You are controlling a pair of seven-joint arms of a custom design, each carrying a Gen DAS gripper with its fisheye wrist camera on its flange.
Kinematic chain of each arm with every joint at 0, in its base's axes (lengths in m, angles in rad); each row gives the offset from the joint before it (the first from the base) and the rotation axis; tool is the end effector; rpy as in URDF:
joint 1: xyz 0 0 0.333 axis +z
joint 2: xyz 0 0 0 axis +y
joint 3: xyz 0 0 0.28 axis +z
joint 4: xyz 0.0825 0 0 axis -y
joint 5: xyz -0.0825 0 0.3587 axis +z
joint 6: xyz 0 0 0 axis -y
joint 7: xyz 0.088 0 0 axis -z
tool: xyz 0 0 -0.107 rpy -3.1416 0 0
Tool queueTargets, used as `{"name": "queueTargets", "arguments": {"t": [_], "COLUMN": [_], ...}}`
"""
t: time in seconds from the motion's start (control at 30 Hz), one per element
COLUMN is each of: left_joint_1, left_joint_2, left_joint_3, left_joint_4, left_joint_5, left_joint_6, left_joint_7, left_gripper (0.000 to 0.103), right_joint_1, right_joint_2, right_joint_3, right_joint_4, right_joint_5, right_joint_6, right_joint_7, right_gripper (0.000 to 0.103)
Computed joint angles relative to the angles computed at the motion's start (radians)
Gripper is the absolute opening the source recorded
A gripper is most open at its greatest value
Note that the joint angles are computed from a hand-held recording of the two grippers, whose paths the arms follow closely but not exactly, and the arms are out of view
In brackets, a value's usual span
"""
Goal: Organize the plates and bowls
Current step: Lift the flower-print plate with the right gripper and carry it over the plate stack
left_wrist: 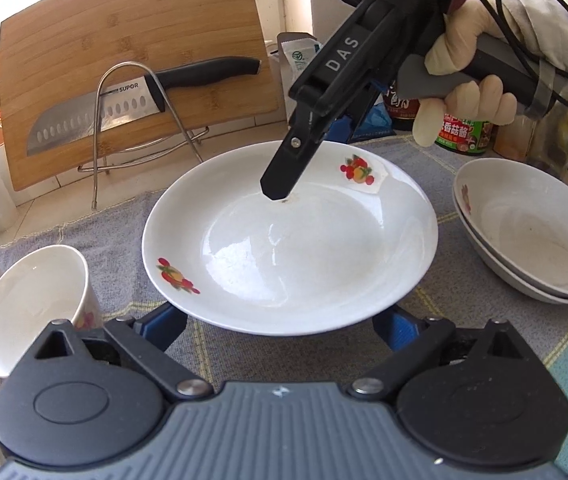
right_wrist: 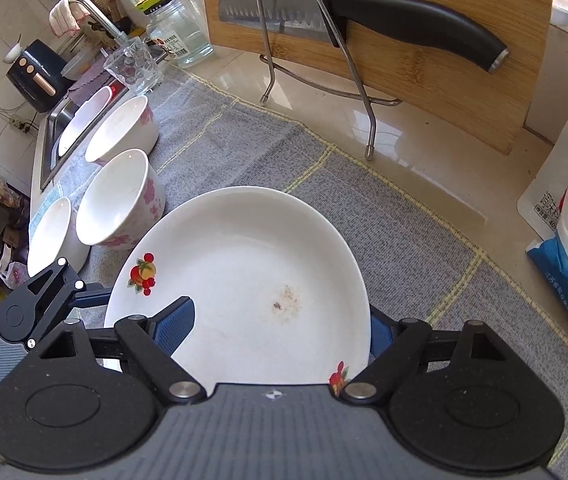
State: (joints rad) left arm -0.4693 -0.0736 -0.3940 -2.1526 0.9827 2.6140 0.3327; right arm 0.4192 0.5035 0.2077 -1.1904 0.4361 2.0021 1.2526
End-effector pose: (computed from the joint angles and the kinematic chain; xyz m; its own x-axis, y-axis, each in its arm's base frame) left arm 0.3356 -0.4254 0.4564 -0.3240 -0.9407 -0.1002 -0.5987 0.2859 -0.7482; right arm 0.5636 0.3961 0.5146 0.7047 -0.5842 -0.4027 -0.7095 -0.5799 -0.4003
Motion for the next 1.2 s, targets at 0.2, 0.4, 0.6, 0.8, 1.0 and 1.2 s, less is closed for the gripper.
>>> {"name": "queueTargets", "arguments": {"t": [0.2, 0.4, 0.6, 0.8, 1.0, 1.2], "left_joint_1": [-0.002, -0.003, -0.01, -0.024, -0.043, -0.062], "left_joint_2": [-0.023, -0.024, -0.015, 0.0, 0.019, 0.056], "left_joint_3": [-0.007, -0.016, -0.02, -0.021, -0.021, -0.013], "left_joint_4": [-0.007, 0.001, 0.008, 0.024, 0.041, 0.072], "left_joint_5": [-0.014, -0.029, -0.052, -0.099, -0.152, -0.186], "left_joint_6": [0.033, 0.078, 0.128, 0.163, 0.183, 0.209], "left_joint_7": [0.039, 0.091, 0.145, 0.228, 0.314, 0.393], "left_gripper": [0.098, 0.098, 0.098, 0.098, 0.098, 0.098], "right_joint_1": [-0.01, -0.019, -0.021, -0.016, -0.008, -0.001], "right_joint_2": [-0.132, -0.271, -0.409, -0.537, -0.653, -0.744], "right_joint_3": [-0.008, -0.024, -0.045, -0.066, -0.088, -0.109], "right_joint_4": [-0.169, -0.345, -0.525, -0.685, -0.824, -0.932], "right_joint_5": [0.016, 0.037, 0.056, 0.064, 0.07, 0.067], "right_joint_6": [0.071, 0.142, 0.212, 0.262, 0.309, 0.343], "right_joint_7": [-0.002, 0.008, 0.033, 0.061, 0.09, 0.125], "right_gripper": [0.09, 0.09, 0.09, 0.09, 0.09, 0.09]}}
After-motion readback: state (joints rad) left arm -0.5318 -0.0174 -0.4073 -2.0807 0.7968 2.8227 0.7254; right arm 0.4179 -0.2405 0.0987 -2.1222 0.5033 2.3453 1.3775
